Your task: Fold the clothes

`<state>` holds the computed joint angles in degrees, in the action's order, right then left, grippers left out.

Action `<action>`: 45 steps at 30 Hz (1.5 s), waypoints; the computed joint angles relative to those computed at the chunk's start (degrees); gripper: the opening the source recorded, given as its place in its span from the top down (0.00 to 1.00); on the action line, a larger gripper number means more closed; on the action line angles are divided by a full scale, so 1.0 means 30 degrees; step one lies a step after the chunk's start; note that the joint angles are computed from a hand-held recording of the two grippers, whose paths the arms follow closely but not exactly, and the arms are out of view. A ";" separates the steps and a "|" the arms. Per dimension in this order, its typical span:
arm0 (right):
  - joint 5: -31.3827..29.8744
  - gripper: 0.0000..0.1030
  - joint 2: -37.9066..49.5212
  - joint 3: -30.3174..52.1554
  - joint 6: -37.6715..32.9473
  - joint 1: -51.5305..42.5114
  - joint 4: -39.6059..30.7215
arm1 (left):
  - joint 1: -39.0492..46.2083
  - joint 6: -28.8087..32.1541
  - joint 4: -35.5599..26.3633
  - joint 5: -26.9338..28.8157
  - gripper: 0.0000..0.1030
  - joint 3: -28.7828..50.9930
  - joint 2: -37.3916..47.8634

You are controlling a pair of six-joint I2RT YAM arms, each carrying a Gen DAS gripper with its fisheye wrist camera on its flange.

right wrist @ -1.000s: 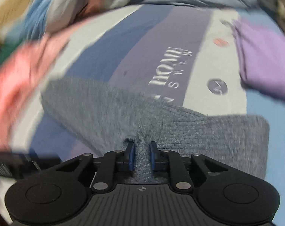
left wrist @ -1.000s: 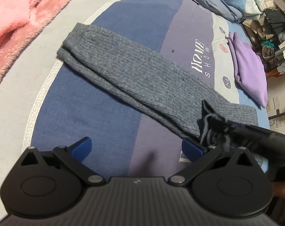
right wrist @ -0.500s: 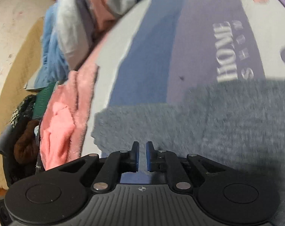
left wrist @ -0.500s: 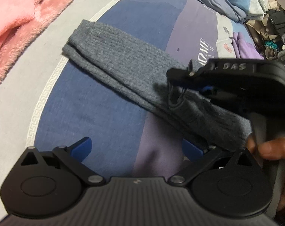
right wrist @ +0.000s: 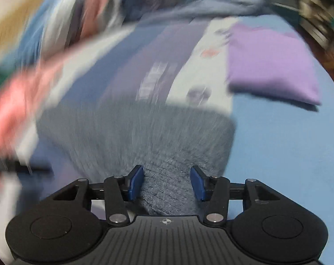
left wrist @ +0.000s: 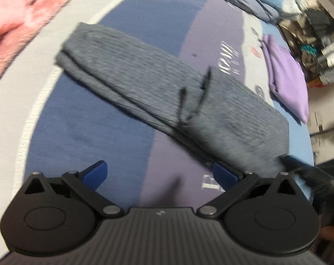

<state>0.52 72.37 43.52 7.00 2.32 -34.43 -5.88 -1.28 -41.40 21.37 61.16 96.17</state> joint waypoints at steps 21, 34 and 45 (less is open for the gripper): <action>-1.1654 0.14 -0.0947 -0.5605 0.9139 -1.0913 0.5644 | 0.3822 -0.3659 0.1156 0.2784 0.00 0.0976 0.1004; -1.3963 0.66 0.0332 -0.6151 1.2899 -1.0226 0.8823 | 0.1732 -0.4212 0.0830 0.2954 0.00 0.0900 0.1213; -1.0141 0.70 -0.4996 -0.1226 0.3985 -1.5632 -0.4643 | 0.0810 -0.3786 0.0051 0.2807 0.00 0.0938 0.0303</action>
